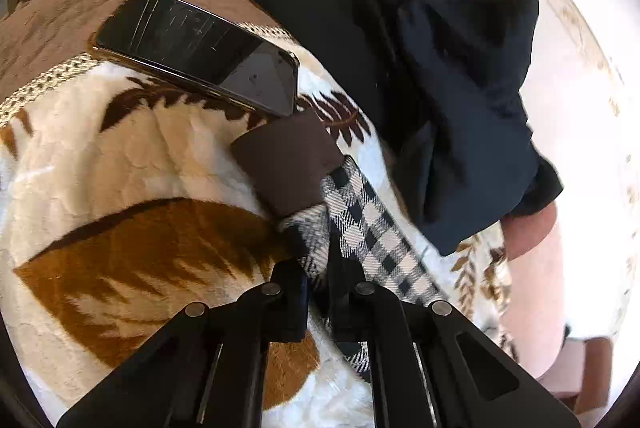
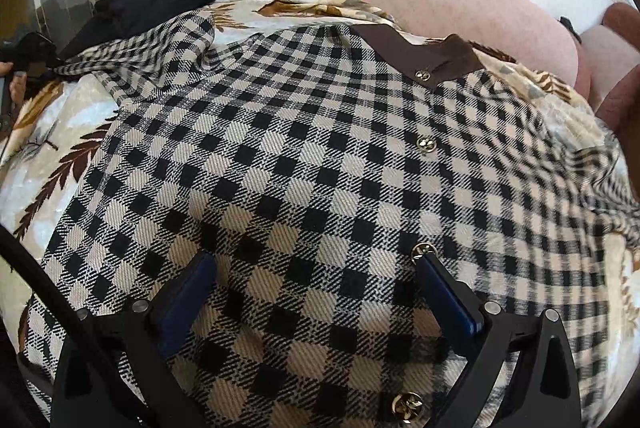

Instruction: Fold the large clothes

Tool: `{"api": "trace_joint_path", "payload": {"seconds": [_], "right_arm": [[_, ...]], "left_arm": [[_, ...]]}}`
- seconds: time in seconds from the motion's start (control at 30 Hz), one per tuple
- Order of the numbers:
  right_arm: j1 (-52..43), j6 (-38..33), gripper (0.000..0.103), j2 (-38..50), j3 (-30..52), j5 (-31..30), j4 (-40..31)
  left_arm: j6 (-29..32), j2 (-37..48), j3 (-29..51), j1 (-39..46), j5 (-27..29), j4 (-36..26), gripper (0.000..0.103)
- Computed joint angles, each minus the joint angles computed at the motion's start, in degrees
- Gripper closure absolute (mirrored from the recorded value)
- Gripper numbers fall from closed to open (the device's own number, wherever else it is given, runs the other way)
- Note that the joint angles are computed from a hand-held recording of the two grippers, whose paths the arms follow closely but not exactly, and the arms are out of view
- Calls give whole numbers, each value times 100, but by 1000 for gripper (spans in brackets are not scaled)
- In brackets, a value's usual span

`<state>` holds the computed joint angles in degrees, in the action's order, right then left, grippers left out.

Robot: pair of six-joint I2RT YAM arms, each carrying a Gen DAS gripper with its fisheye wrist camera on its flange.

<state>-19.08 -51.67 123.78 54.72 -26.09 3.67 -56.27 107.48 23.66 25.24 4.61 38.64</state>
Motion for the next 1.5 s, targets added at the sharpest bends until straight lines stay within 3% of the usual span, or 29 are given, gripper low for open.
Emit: {"api": "trace_joint_path", "payload": {"seconds": [0.13, 0.27, 0.33, 0.43, 0.47, 0.7, 0.97, 1.23, 1.5], "right_arm": [[303, 35, 1, -712, -439, -108, -39], [1241, 616, 7, -1374, -779, -80, 219], [1857, 1068, 20, -1361, -727, 191, 432], [2704, 1724, 54, -946, -279, 781, 507], [2897, 1916, 59, -738, -11, 881, 338], [3578, 2665, 59, 502, 1459, 985, -739], [3480, 2748, 59, 637, 1490, 761, -628], [3358, 2850, 58, 736, 1549, 481, -602], [3226, 2876, 58, 672, 1486, 246, -595]], "left_arm": [[25, -483, -328, 105, 52, 84, 97], [158, -782, -392, 34, -97, -154, 97], [226, -871, -451, 64, -131, -202, 97], [235, -796, -499, 225, 61, -55, 97], [236, -741, -485, 264, 103, -21, 97], [227, -413, -394, 410, 311, 49, 97], [102, -688, -318, 85, -131, -330, 97], [34, -1723, -85, -1224, -892, -985, 97], [-31, -1436, 797, -2791, -1131, -1030, 97]]}}
